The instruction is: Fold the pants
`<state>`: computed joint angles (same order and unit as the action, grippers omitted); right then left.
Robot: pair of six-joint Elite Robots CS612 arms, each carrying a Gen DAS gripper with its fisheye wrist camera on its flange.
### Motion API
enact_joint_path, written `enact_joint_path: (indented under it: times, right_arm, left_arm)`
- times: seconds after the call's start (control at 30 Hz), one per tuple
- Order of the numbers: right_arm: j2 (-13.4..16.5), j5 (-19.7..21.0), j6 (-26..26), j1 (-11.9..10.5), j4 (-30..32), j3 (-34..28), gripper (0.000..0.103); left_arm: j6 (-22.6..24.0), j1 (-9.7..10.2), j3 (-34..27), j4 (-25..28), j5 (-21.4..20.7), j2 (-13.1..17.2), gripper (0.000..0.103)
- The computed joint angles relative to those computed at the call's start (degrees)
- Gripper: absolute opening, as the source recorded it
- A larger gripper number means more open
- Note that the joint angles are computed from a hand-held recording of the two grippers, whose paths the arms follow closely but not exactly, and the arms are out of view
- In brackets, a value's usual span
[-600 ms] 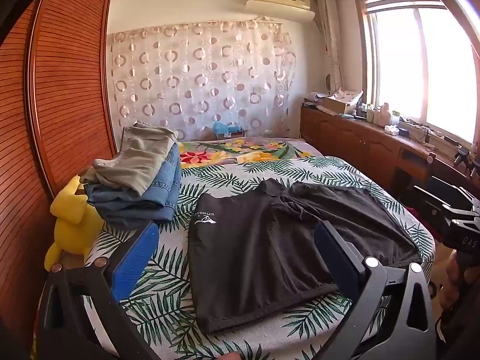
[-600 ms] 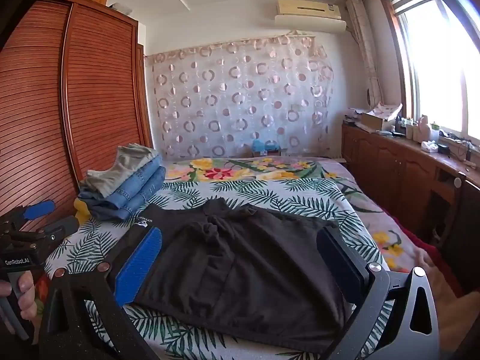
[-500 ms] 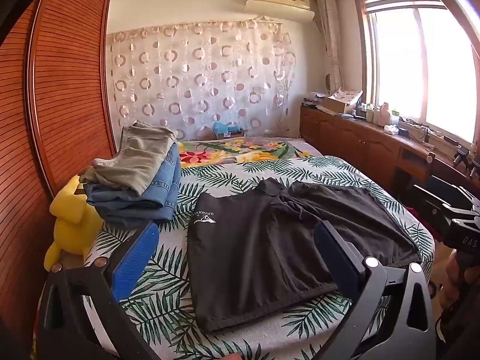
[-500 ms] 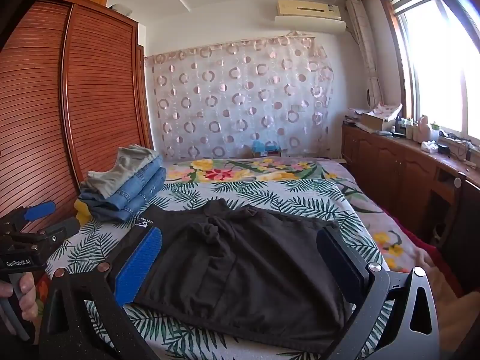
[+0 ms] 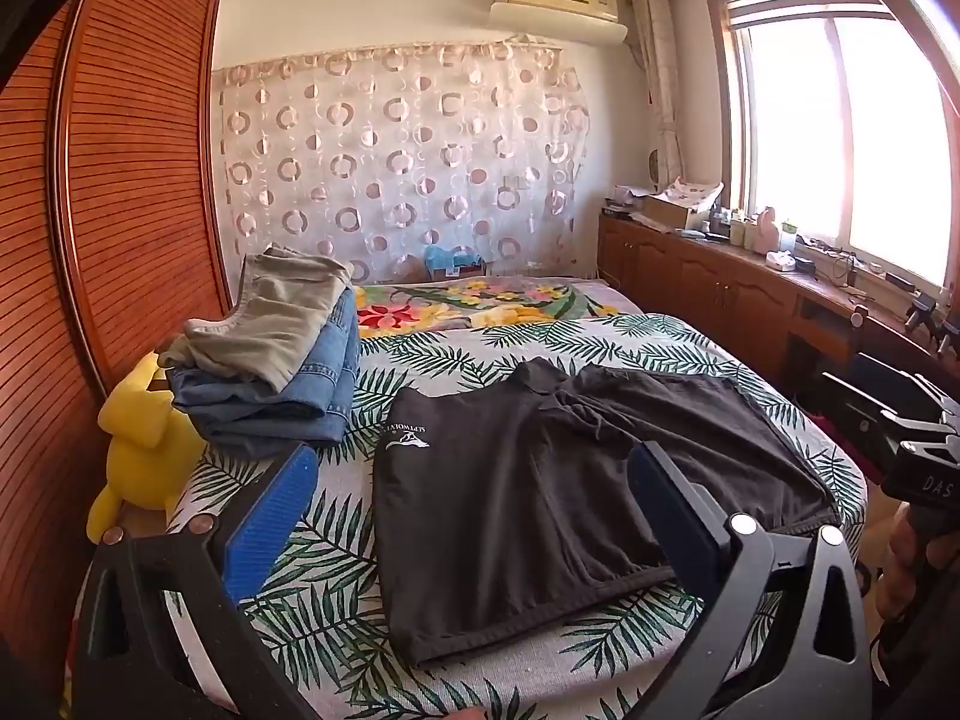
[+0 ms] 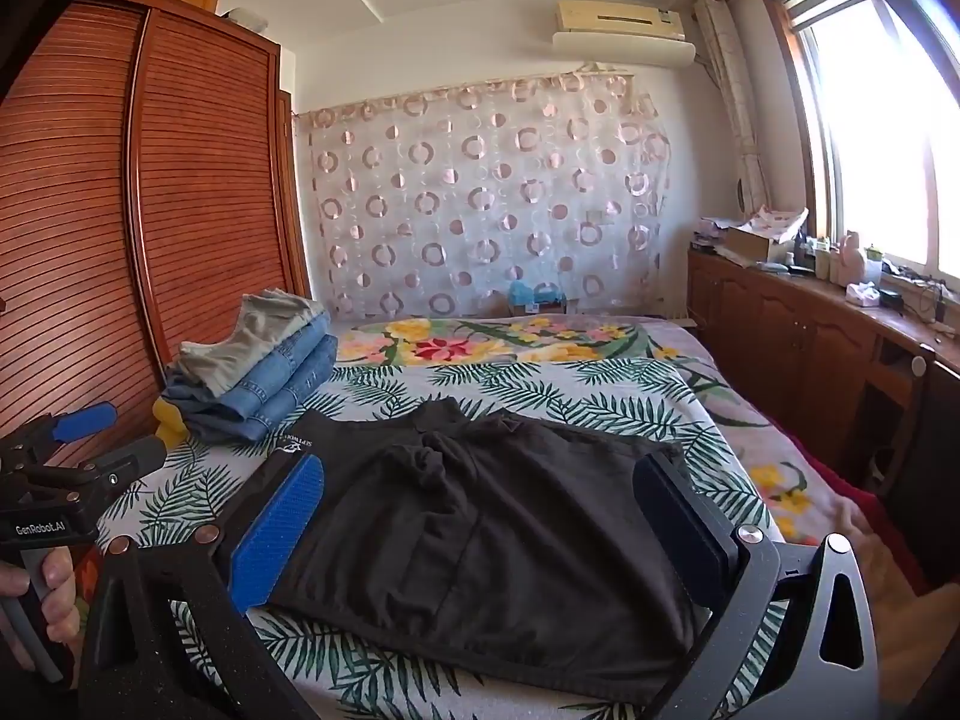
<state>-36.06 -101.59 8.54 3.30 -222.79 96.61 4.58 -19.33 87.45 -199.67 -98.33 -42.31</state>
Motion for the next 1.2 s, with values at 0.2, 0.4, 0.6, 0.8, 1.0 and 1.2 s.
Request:
enact_joint_path:
  times: [0.2, 0.4, 0.6, 0.8, 1.0, 1.2]
  right_arm:
    - [-0.2, 0.1, 0.1, 0.0, -0.3, 0.3, 0.103]
    - [-0.2, 0.2, 0.1, -0.1, -0.3, 0.3, 0.103]
    - [-0.1, 0.0, 0.1, 0.0, -0.4, 0.3, 0.103]
    - [-0.2, 0.1, 0.1, -0.1, -0.2, 0.3, 0.103]
    - [-0.2, 0.1, 0.2, 0.0, -0.2, 0.4, 0.103]
    - [-0.2, 0.1, 0.1, -0.1, -0.2, 0.3, 0.103]
  left_arm:
    - [0.0, 0.03, 0.0, -0.1, -0.1, 0.0, 0.103]
    - [0.0, 0.02, 0.0, -0.1, -0.1, 0.0, 0.103]
    - [0.0, 0.01, 0.1, -0.3, 0.0, 0.0, 0.103]
    - [0.0, 0.03, 0.1, -0.3, -0.2, 0.0, 0.103]
    - [0.0, 0.01, 0.1, -0.3, -0.1, 0.0, 0.103]
    - [-0.1, -0.26, 0.3, -0.6, 0.1, -0.1, 0.103]
